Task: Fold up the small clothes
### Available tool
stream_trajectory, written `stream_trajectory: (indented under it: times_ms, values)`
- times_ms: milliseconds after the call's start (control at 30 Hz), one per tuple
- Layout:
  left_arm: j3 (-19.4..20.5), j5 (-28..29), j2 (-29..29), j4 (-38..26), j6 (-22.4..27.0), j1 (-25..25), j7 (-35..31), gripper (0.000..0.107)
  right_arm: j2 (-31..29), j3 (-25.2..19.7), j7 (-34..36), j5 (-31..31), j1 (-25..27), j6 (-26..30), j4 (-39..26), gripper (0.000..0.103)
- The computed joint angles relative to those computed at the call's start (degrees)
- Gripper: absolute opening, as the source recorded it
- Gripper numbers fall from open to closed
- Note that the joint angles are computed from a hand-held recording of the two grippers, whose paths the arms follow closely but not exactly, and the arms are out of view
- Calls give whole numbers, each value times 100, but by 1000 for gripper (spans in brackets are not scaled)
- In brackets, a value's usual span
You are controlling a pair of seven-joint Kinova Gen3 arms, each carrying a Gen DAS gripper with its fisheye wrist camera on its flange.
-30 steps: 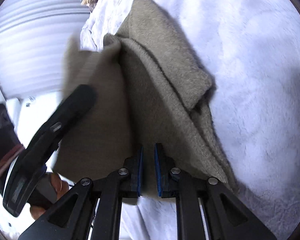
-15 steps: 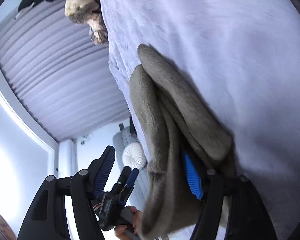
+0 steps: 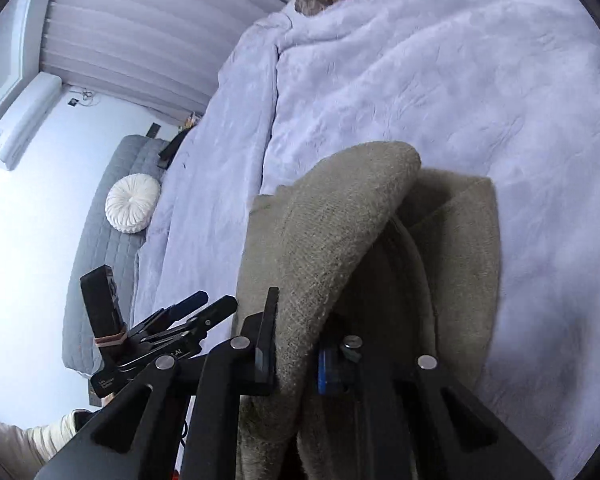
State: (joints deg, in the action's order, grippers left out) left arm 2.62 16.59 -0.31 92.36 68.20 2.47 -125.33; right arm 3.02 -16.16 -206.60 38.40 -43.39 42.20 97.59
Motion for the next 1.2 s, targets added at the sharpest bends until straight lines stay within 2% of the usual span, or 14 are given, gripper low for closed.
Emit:
stream_trajectory:
  times_ms: [100, 233, 367, 467, 533, 600, 700, 733, 767, 833, 900, 933, 1067, 1200]
  values:
    - [81, -13, 83, 142, -52, 97, 14, 86, 31, -187, -603, -341, 327, -259, 428, 15]
    - [33, 164, 193, 112, 71, 35, 45, 86, -1, 108, -1283, -274, 84, -646, 848, 14]
    - [25, 67, 160, -64, 301, -13, -10, 86, 121, -211, -851, -628, 168, 171, 340, 20]
    - [-67, 99, 60, -188, 606, -120, -209, 83, 85, -62, -339, -1063, -98, 870, -74, 23]
    - [-157, 209, 4, -245, 892, -229, -388, 75, 43, -37, -432, -1058, -320, 1336, -315, 25]
    - [-192, 197, -74, -230, 1096, -283, -421, 75, -49, -290, -603, -903, -333, 1579, -373, 25]
    - [-207, 175, -212, -79, 1349, -297, -441, 75, 23, -367, -301, -985, -516, 1936, -720, 25]
    - [-207, 151, -290, 25, 1363, -290, -453, 75, 124, -354, -102, -1070, -583, 2048, -904, 36]
    - [-202, 114, -358, 125, 1354, -274, -443, 75, 118, -417, 4, -1182, -652, 2252, -982, 56]
    - [-206, 40, -448, 329, 1336, -252, -370, 75, 261, -446, 242, -1258, -866, 2641, -1214, 62]
    - [-198, -48, -450, 435, 1377, -234, -241, 75, 411, -483, 594, -1533, -802, 2695, -1313, 37]
    - [-189, -105, -474, 489, 1353, -221, -202, 75, 398, -419, 630, -1628, -823, 2583, -1269, 9]
    - [-205, -246, -605, 734, 1239, -177, -292, 75, 290, -251, 239, -1508, -1070, 2628, -1121, 9]
    - [-216, -339, -621, 932, 1179, -156, -284, 75, 308, -315, 73, -1855, -1042, 2605, -799, 9]
